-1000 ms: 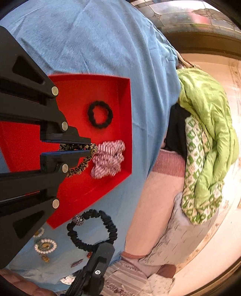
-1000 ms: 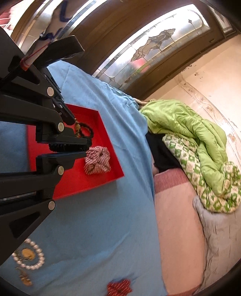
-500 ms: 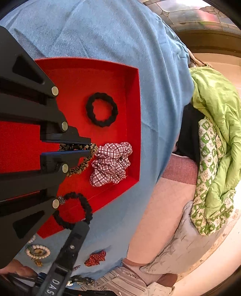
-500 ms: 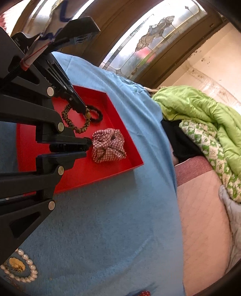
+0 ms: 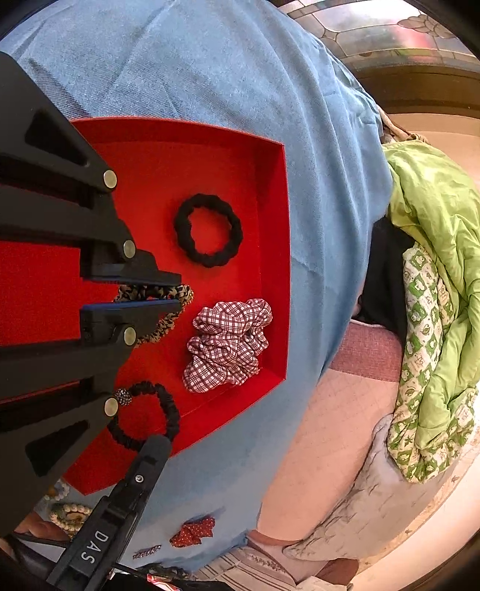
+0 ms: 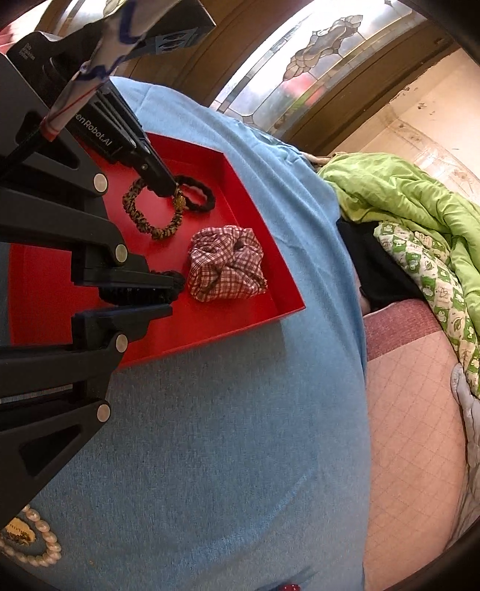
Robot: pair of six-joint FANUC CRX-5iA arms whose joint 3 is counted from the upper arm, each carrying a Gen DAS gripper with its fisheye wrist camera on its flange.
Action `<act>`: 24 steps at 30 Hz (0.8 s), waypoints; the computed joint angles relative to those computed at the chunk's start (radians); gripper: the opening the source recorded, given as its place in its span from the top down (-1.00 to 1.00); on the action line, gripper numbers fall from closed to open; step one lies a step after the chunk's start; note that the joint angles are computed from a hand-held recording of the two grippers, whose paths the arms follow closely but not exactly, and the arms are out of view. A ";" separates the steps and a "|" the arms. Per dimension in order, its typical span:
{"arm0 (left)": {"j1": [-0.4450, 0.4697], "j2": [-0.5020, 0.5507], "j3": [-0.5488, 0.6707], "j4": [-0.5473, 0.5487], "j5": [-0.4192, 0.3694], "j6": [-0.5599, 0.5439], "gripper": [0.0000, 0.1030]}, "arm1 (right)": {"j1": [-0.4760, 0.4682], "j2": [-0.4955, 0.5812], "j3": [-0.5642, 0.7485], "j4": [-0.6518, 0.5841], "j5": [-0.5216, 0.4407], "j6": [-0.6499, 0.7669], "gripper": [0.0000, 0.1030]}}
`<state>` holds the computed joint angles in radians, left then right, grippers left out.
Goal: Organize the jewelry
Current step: 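Carry both held bracelets over the red tray, then open the left tool to drop the leopard bracelet while the right tool releases the black bracelet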
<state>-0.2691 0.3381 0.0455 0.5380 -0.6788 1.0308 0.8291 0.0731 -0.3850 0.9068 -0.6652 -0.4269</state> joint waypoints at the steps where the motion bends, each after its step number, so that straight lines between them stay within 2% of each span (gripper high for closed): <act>1: 0.000 -0.001 -0.001 0.000 -0.001 -0.001 0.89 | 0.001 0.002 0.002 -0.003 -0.002 0.003 0.79; 19: 0.000 -0.006 -0.005 -0.016 0.007 0.012 0.85 | 0.019 0.029 0.035 -0.035 -0.052 0.055 0.77; 24: -0.001 -0.016 -0.016 -0.010 0.021 0.004 0.63 | 0.020 0.025 0.033 -0.030 -0.052 0.056 0.75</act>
<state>-0.2704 0.3223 0.0290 0.5284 -0.6575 1.0347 0.8492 0.0977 -0.3520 0.8769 -0.7168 -0.3713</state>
